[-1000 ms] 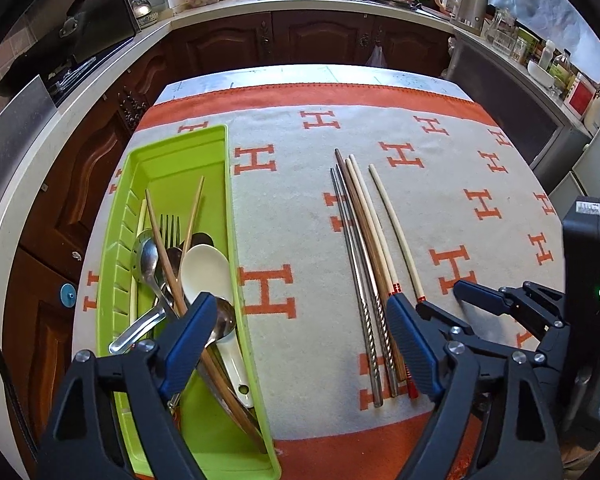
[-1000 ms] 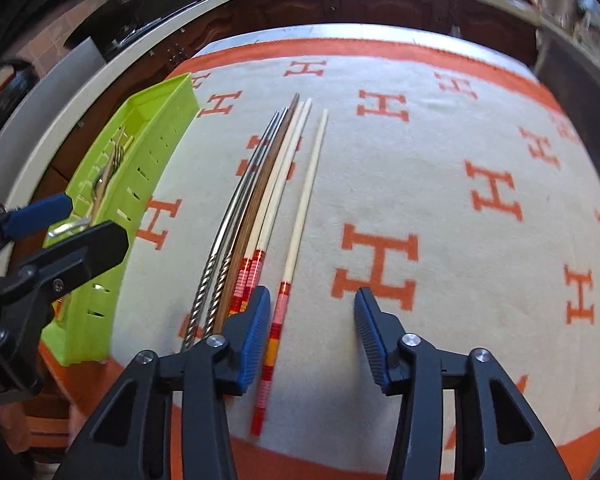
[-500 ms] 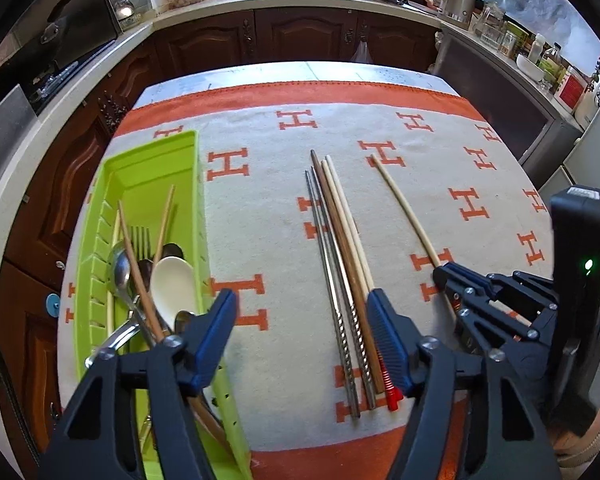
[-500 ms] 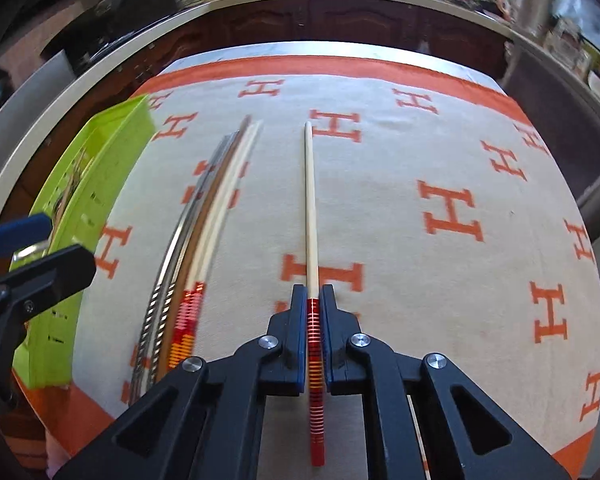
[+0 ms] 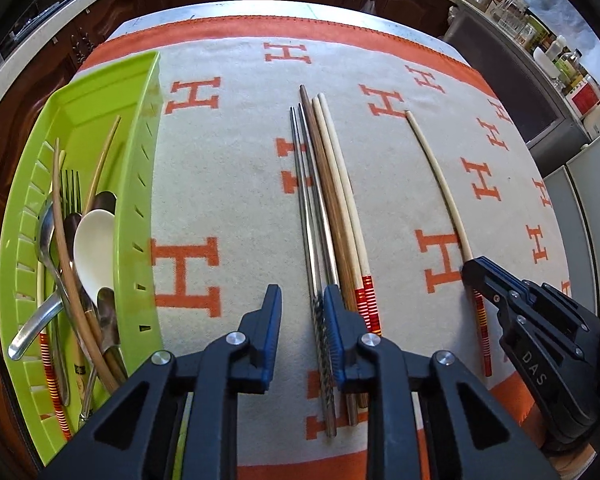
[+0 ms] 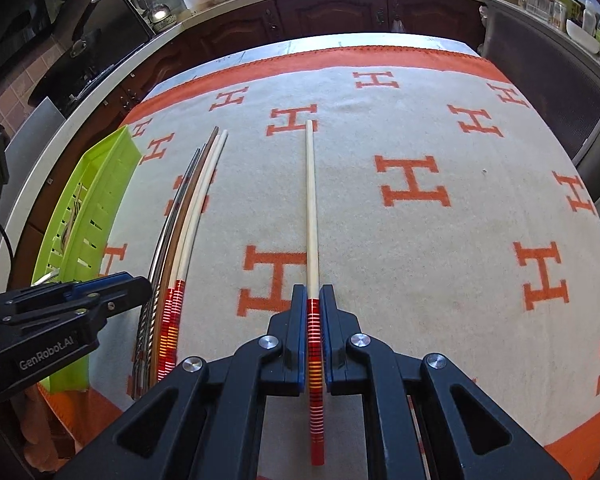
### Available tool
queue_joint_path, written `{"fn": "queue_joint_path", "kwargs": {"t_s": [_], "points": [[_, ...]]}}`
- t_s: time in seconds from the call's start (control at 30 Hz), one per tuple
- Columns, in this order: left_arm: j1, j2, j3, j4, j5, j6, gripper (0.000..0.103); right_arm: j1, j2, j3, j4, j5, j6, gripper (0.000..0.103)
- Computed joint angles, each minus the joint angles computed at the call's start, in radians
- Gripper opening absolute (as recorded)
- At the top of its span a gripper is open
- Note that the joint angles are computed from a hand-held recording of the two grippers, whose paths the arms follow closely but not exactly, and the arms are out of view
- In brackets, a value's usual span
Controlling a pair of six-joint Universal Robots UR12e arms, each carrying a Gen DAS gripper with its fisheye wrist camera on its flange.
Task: Organize utensils
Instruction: 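Close the left tool on a steel chopstick while the right tool holds its chopstick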
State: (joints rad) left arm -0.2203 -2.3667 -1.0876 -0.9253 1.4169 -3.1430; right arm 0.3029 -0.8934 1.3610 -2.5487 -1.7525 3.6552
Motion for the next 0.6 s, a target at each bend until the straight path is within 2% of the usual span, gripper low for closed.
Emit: {"fn": "queue_joint_path", "kwargs": {"t_s": [0.2, 0.47, 0.6], "points": [[-0.010, -0.006, 0.004, 0.011, 0.037, -0.003, 0.020, -0.001, -0.002, 0.007, -0.014, 0.007, 0.003, 0.006], [-0.036, -0.013, 0.001, 0.066, 0.145, 0.032, 0.023, 0.001, -0.001, 0.009, -0.020, -0.002, -0.006, 0.006], [-0.039, -0.018, 0.003, 0.090, 0.154, 0.031, 0.022, 0.004, 0.001, 0.006, -0.018, -0.008, -0.004, 0.006]]}}
